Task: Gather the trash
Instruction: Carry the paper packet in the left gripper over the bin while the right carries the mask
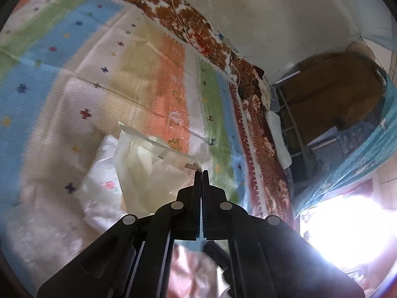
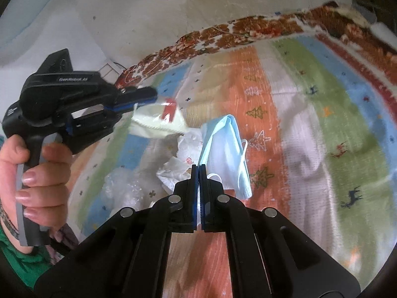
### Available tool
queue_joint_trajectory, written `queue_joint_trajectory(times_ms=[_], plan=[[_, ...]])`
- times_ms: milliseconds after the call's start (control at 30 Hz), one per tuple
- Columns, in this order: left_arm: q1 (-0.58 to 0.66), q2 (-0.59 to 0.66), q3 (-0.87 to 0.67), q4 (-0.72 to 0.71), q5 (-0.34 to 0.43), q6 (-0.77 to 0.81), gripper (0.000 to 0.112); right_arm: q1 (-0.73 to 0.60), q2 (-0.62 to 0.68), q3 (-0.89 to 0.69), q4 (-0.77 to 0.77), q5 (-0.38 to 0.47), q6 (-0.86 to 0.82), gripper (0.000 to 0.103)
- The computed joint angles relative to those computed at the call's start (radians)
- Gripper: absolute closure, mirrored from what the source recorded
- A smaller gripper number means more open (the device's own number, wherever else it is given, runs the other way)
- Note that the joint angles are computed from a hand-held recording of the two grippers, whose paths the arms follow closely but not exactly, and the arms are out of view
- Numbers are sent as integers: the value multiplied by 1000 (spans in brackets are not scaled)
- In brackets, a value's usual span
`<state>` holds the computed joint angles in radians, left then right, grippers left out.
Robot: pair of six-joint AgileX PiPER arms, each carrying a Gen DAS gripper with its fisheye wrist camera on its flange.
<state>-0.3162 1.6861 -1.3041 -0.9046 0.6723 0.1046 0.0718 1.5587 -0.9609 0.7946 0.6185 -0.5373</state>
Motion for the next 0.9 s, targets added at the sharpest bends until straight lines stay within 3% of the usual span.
queue_joint_trajectory(times_ms=[400, 600, 767, 900], plan=[[57, -277, 216, 123, 50, -56, 112, 139, -184, 0, -280, 37, 290, 103], [41, -401, 277, 276, 87, -151, 112, 232, -290, 24, -468, 73, 491, 103], [78, -496, 353, 232, 127, -95, 112, 299, -359, 35, -562, 108, 603, 103], [56, -581, 394, 280, 147, -126, 112, 376, -423, 54, -648, 133, 718, 103]])
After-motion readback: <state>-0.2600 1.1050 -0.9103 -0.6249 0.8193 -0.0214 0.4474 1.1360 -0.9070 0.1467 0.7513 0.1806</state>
